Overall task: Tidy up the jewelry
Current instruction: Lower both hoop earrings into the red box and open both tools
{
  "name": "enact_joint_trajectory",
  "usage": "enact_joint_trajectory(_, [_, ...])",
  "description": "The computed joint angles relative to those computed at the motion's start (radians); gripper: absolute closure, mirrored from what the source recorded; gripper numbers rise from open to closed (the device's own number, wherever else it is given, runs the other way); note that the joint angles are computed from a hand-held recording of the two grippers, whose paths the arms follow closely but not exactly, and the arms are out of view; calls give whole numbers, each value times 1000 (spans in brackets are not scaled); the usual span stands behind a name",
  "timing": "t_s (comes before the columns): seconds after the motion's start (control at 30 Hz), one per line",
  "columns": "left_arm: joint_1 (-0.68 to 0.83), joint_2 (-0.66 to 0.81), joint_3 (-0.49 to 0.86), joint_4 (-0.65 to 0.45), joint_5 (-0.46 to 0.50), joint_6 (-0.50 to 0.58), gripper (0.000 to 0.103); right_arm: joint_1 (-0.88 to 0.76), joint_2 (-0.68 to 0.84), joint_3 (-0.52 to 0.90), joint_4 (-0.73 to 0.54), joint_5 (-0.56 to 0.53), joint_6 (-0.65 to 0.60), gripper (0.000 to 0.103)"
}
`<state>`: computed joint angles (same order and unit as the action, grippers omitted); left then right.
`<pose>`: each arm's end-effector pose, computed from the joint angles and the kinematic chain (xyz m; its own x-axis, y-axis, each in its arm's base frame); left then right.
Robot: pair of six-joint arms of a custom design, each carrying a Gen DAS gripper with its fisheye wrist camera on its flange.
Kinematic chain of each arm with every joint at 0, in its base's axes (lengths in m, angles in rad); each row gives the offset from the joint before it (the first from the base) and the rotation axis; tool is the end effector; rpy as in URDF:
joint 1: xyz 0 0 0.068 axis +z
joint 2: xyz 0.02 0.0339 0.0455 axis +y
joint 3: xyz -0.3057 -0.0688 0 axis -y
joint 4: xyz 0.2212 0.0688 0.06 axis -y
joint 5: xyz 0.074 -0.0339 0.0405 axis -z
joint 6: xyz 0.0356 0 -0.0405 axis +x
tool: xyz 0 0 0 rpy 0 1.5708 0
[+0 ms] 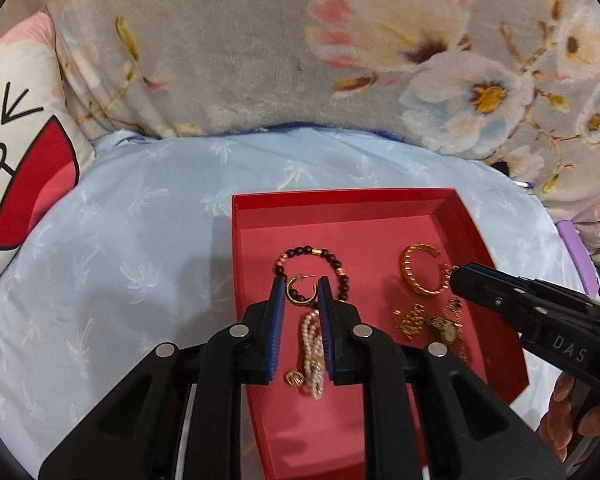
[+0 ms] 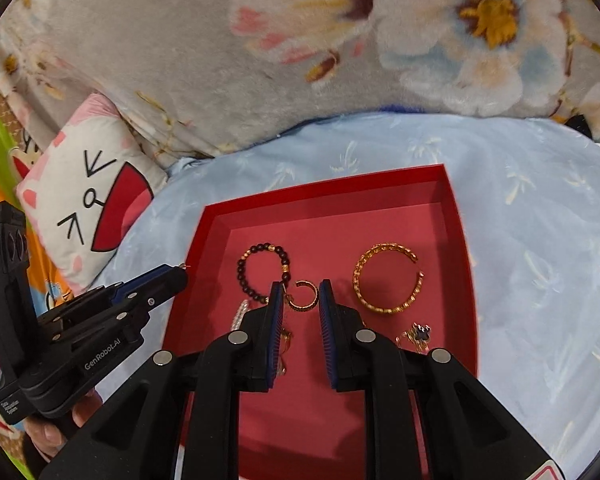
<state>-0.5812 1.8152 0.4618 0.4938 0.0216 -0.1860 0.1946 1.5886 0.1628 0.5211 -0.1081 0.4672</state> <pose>0.2268 -0.1499 0.1240 -0.7260 0.2557 -0.6385 0.4339 0.8905 -0.1368 0.1801 0.0394 0.1229 -0.8048 0.2978 -0.5135 0.1174 0.9278 0.3540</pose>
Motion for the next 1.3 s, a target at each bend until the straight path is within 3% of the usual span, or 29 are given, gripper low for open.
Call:
enact_joint_trajectory(0.2, [21, 120, 93, -33, -8, 10, 87, 14, 195, 103, 22, 26, -10, 86])
enact_joint_trajectory(0.53, [44, 164, 149, -67, 16, 15, 86, 23, 299, 173, 13, 54, -21, 85])
enact_joint_trajectory(0.97, [57, 99, 98, -35, -4, 18, 81, 51, 217, 126, 30, 107, -27, 81])
enact_joint_trajectory(1.07, [27, 54, 45, 15, -67, 19, 70, 71, 166, 94, 34, 142, -23, 79])
enact_joint_trajectory(1.3, [-33, -14, -47, 75, -145, 4, 70, 122, 65, 9, 52, 199, 21, 75])
